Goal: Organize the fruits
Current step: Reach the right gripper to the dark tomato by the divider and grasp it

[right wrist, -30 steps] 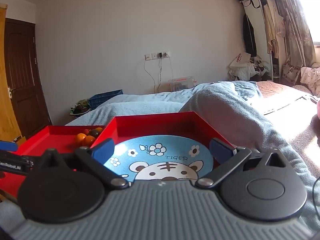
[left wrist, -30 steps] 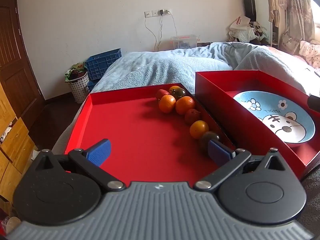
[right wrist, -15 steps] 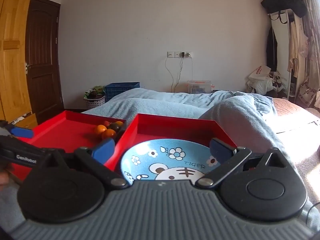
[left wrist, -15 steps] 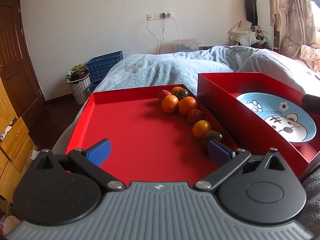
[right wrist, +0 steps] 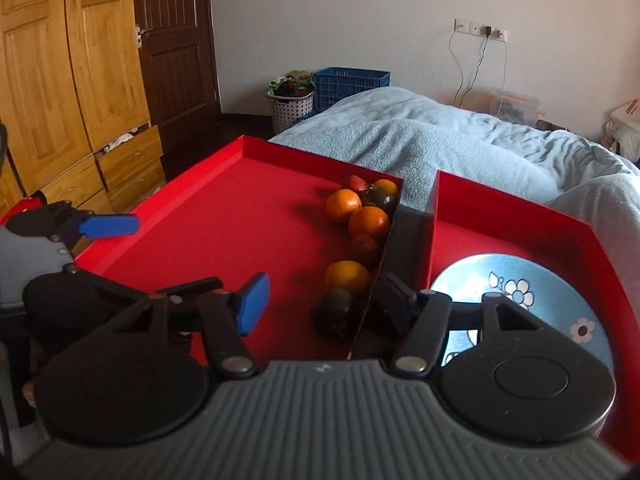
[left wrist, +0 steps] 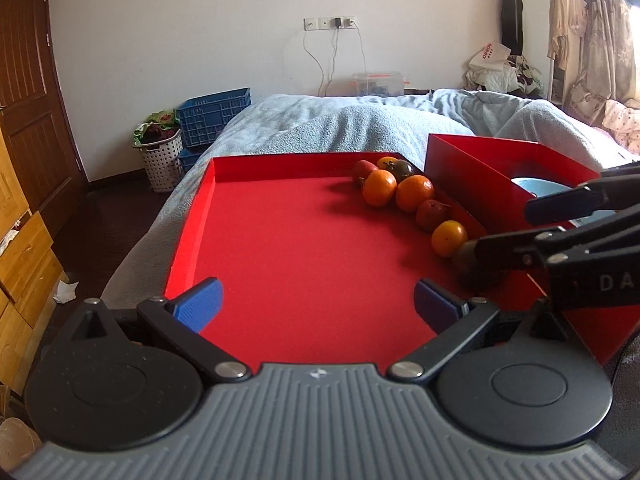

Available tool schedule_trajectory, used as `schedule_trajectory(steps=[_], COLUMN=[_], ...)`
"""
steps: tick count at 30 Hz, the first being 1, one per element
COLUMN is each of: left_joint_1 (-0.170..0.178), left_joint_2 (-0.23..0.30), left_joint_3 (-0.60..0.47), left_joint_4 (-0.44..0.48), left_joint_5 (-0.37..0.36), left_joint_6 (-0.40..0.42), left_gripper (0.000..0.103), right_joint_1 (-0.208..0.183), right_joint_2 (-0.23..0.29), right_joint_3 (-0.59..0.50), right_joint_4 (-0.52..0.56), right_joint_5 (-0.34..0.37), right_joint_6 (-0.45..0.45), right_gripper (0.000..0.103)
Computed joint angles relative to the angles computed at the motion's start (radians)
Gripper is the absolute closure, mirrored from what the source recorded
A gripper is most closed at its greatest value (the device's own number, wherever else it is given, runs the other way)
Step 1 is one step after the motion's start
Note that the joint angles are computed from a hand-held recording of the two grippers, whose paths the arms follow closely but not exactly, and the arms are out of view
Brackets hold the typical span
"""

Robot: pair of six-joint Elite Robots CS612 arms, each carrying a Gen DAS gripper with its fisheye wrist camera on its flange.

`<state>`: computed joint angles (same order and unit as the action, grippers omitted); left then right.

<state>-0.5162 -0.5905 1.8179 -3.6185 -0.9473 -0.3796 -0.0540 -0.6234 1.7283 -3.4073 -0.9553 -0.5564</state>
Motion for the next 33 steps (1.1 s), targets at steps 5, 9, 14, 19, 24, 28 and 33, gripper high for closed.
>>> schedule_trajectory(steps=[5,9,14,19,24,28,33], left_joint_1=[0.007,0.013,0.014,0.015,0.021,0.017,0.020], left_joint_2=[0.008,0.009,0.008,0.008,0.008,0.012,0.016], left_joint_3=[0.002,0.003,0.002,0.002,-0.002,-0.007,-0.011], left_joint_4=[-0.038,-0.060,-0.047,-0.036,-0.013,0.009,0.004], left_joint_5=[-0.081,-0.140,-0.169,-0.176,-0.183,-0.176,-0.179], left_joint_6=[0.058,0.072,0.083,0.079,0.058,0.074,0.082], left_gripper=[0.009,0.009,0.009,0.009,0.009,0.009,0.009], right_joint_1=[0.019,0.032,0.045,0.059,0.087,0.112,0.109], right_joint_2=[-0.008,-0.009,-0.004,0.003,0.015,0.030,0.031], right_joint_3=[-0.008,-0.021,-0.043,-0.050,-0.040,-0.038,-0.038], right_joint_4=[0.102,0.118,0.135,0.119,0.043,-0.021,-0.032], right_joint_5=[-0.040,-0.094,-0.151,-0.203,-0.311,-0.418,-0.418], right_joint_6=[-0.073,-0.100,-0.142,-0.218,-0.319,-0.387,-0.385], right_gripper=[0.060,0.061,0.061,0.061,0.061,0.059,0.059])
